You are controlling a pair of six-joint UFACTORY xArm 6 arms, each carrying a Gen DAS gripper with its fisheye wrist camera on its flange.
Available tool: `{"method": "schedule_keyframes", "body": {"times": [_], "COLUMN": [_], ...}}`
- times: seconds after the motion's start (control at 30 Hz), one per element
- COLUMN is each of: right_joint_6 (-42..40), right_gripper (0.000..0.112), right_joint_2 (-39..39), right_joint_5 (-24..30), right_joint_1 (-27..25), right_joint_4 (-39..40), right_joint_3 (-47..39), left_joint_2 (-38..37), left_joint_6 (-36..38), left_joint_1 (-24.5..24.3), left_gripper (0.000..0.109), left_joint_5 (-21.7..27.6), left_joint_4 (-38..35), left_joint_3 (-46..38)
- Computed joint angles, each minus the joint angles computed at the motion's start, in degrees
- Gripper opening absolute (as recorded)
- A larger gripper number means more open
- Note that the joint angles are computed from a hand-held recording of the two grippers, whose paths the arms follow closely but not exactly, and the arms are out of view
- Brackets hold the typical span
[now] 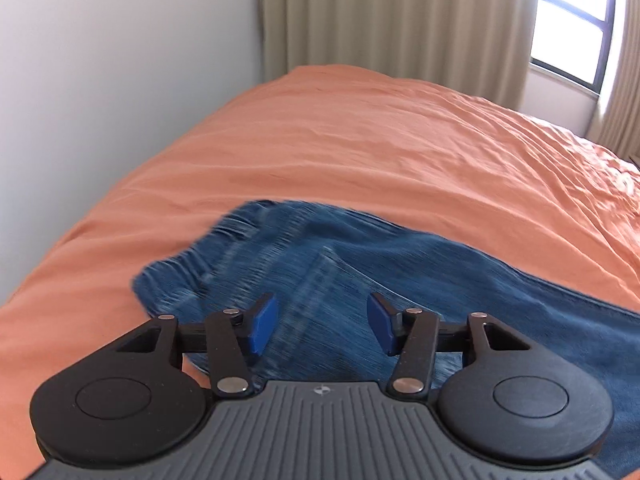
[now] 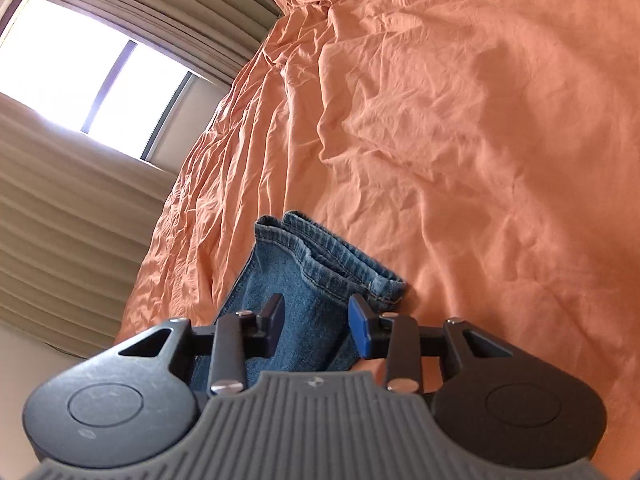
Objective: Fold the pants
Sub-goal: 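Close the right gripper on the leg hem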
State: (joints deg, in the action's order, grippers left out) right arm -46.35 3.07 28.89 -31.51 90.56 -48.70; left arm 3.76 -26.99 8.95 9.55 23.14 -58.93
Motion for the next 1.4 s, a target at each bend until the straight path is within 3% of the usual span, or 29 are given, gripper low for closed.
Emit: {"method": "schedule_keyframes", "body": {"times": [0.23, 0.33, 0.37, 0.43, 0.53, 0.63, 0.8, 0.87, 0.93, 0.97, 1.0, 1.1, 1.27, 1.4], "right_joint_6": [-4.3, -5.7, -6.1, -7.8, -16.9, -12.7, -10.5, -8.1, -7.2, -8.2, -8.2, -6.9, -5.3, 3.4], "right_gripper": [0.023, 0.012, 0.004, 0.002, 0.000, 0.000, 0.000, 0.000, 0.018, 0.034, 0.036, 0.036, 0.036, 0.036], "right_joint_2": [7.2, 8.2, 7.9, 5.9, -0.7, 0.6, 4.4, 4.6, 3.5, 2.9, 3.0, 5.3, 13.2, 19.8], "right_joint_5": [5.3, 6.3, 6.6, 7.6, 8.2, 2.0, 1.1, -0.1, -2.8, -4.2, -3.8, -0.9, -3.3, -4.4], "right_joint_1": [-2.2, -2.9, -3.2, -4.0, -4.9, -2.8, -2.7, -1.9, -0.9, -0.3, -0.2, 0.4, 5.3, 7.3], "right_joint_4": [5.2, 7.4, 7.9, 8.8, 11.8, 2.3, -0.9, -6.4, -10.3, -11.5, -13.1, -16.1, -19.5, -31.2], "right_joint_3": [-2.7, -3.1, -2.9, -2.0, 0.0, -1.1, -2.0, -3.1, -3.5, -3.7, -4.7, -9.6, -20.1, -27.7], "left_joint_2": [3.4, 4.8, 5.2, 5.6, 6.1, 6.8, 7.3, 6.9, 6.3, 6.2, 6.3, 7.8, 11.9, 15.1], "left_joint_6": [-11.4, -15.4, -16.5, -17.3, -17.6, -18.1, -18.1, -17.6, -16.1, -14.3, -11.9, -7.9, -4.3, 2.5], "left_joint_1": [-2.7, -3.4, -3.7, -4.0, -4.3, -4.0, -3.3, -2.9, -2.3, -2.2, -2.3, -2.7, -3.6, -4.4], "left_gripper": [0.057, 0.057, 0.057, 0.057, 0.057, 0.057, 0.057, 0.057, 0.057, 0.058, 0.058, 0.058, 0.058, 0.058], "left_joint_5": [5.4, 7.2, 8.0, 8.9, 9.9, 9.5, 7.9, 6.6, 4.0, 3.0, 2.5, 2.2, 2.6, 3.1], "left_joint_4": [9.7, 13.2, 14.4, 15.3, 16.6, 17.1, 17.6, 18.5, 16.9, 14.8, 12.1, 8.4, 2.7, -4.5], "left_joint_3": [-2.1, -3.4, -3.9, -4.6, -5.4, -5.5, -5.3, -5.0, -4.2, -4.1, -4.3, -6.6, -12.1, -15.4]}}
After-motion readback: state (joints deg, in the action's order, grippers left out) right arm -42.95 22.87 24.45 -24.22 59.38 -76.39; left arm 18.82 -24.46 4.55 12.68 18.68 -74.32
